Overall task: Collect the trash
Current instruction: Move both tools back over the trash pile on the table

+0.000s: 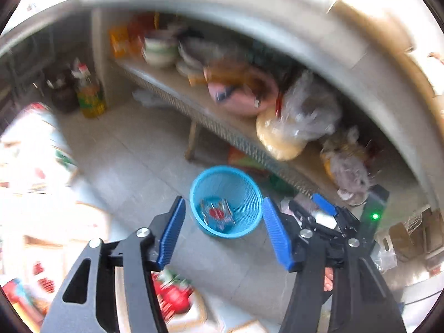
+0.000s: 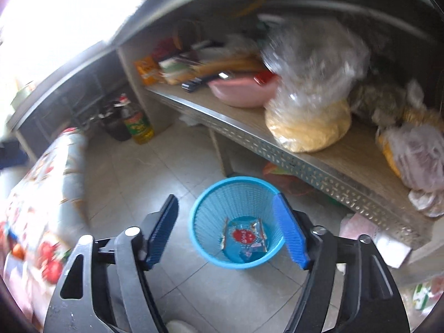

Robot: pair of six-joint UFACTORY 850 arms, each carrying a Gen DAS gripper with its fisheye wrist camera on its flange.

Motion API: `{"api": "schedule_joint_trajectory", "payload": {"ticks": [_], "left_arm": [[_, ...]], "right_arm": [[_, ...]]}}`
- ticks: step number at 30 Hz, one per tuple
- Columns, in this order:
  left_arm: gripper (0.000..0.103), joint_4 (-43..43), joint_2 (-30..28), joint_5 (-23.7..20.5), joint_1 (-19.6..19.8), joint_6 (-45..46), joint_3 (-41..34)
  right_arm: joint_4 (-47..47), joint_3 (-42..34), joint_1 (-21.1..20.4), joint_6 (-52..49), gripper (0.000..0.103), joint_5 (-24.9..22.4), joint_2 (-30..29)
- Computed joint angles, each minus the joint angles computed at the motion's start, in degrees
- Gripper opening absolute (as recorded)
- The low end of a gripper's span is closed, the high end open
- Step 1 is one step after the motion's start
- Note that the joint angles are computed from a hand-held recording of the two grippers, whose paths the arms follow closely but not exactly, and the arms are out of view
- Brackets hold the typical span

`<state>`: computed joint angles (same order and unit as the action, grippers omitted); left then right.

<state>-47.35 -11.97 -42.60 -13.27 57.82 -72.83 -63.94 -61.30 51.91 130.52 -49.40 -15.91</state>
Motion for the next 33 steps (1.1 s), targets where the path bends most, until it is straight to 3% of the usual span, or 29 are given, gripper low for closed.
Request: {"api": "schedule_joint_trajectory", "payload": {"ticks": [6, 9, 16, 20, 24, 28, 33], "left_arm": [[0.074, -11.68, 14.97, -0.63, 11.99, 14.65, 11.21], [0.079, -15.66, 21.27, -1.24, 19.42, 19.86, 16.04], [0.081, -22.26, 29.97, -4.38, 37.87, 25.74, 25.65], [0.082, -24.36, 32.54, -6.11, 47.45, 28.12, 30.43], [0.083, -22.39, 31.51, -11.33, 55.52, 27.68, 32.86], [0.083, -18.95, 29.32, -14.51, 59.08, 25.65, 34.66], [0.083, -14.32, 26.08, -12.39, 55.93, 18.32, 35.81]], "right_arm": [[4.80, -7.63, 4.64, -11.52, 0.095, -3.96, -0.69], [4.30, -11.23, 6.61, -15.01, 0.095, -4.01, -1.30], [5.93, -19.70, 8.84, -24.11, 0.095, 1.09, -5.02], [2.87, -25.46, 11.19, -27.18, 0.095, 1.63, -9.22], [0.22, -26.80, 11.55, -25.72, 0.095, 11.95, -10.71], [3.27, -30.02, 11.72, -28.39, 0.095, 18.19, -13.57], [7.99, -33.62, 12.33, -32.09, 0.094, 19.07, -16.78]]}}
